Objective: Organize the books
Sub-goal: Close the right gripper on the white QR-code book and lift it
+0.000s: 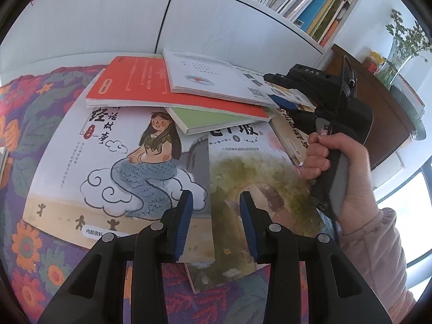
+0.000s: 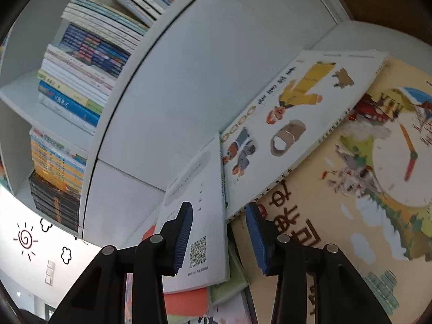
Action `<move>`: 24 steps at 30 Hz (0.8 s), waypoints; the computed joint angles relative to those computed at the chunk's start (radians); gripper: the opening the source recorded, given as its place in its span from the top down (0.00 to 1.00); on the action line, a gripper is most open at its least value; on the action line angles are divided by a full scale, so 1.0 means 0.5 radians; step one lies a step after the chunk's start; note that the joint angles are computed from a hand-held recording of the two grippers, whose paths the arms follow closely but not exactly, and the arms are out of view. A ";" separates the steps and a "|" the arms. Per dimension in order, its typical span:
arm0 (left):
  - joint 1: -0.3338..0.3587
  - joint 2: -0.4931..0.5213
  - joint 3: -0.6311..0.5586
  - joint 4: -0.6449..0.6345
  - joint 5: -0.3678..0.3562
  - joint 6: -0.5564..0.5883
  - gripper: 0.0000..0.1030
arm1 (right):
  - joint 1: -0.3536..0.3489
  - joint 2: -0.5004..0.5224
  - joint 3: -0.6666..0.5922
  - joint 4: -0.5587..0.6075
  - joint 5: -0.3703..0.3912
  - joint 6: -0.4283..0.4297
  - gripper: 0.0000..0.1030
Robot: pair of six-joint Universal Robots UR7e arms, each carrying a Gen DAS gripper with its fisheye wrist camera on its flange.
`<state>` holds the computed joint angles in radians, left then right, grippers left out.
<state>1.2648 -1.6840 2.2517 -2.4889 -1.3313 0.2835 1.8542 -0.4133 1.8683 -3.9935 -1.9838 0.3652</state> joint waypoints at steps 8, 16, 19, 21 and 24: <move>0.002 -0.002 0.007 -0.015 -0.003 0.022 0.67 | -0.095 -0.107 0.140 0.111 0.410 0.214 0.61; 0.002 0.001 0.002 -0.011 -0.007 0.020 0.67 | -0.203 -0.052 0.216 -0.073 0.872 0.293 0.59; 0.002 0.000 0.004 -0.012 -0.006 0.021 0.67 | -0.152 -0.077 0.196 0.061 0.792 0.203 0.59; 0.001 -0.001 0.004 -0.011 -0.006 0.020 0.67 | -0.097 -0.072 0.154 0.124 0.680 0.153 0.59; 0.001 -0.003 0.006 -0.009 -0.010 0.015 0.67 | -0.086 -0.047 0.091 0.190 0.673 0.159 0.60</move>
